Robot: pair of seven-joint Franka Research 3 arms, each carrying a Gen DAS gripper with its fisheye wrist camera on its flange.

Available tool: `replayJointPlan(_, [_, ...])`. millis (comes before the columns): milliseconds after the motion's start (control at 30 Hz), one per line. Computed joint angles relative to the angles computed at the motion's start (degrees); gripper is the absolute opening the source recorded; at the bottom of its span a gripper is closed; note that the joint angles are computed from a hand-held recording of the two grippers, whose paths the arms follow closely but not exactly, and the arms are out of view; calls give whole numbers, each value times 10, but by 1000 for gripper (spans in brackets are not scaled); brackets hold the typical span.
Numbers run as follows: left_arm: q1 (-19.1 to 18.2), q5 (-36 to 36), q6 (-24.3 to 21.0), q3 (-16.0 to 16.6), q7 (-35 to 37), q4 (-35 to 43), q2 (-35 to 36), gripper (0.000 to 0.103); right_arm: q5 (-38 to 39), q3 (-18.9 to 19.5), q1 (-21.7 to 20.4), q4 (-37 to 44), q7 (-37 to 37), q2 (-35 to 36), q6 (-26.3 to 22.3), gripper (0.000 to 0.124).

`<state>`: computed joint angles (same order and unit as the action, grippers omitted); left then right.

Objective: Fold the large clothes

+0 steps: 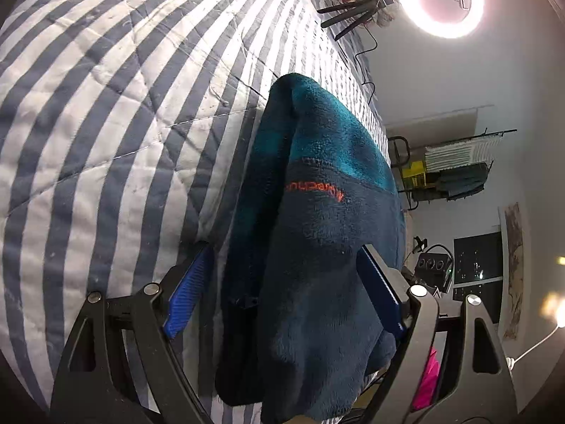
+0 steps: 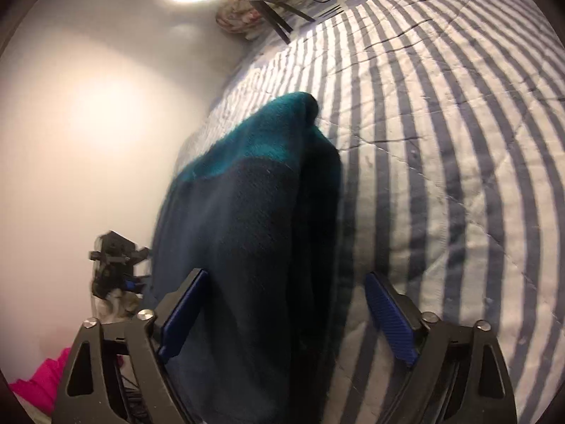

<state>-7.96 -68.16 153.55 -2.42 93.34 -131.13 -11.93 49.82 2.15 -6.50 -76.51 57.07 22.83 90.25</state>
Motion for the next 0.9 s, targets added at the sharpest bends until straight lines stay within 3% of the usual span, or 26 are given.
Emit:
replayJointPlan(100, [1,23,2,-7,-12,16,12,82,13,8,1,12,16,17,-19,71])
replayJointPlan(167, [1,44,-11,-9,-23,28,26,65,8,10,8,9,15,14,-12,66])
replayJointPlan(367, [4,122,0,-23,-74,35,27,40,-34,4,26,2,0,-14,7,40])
replayJointPlan(433, [7,189,4,-31,-114,37,22,32,-53,1,35,0,-11,-25,20,38])
replayJointPlan(633, [5,367,4,-43,-229,44,4,25,-109,-3,67,-11,-37,-62,67,33])
replayJointPlan(900, [-24,440,-4,-35,-264,82,9,24,-134,-14,74,-7,-54,-86,79,30])
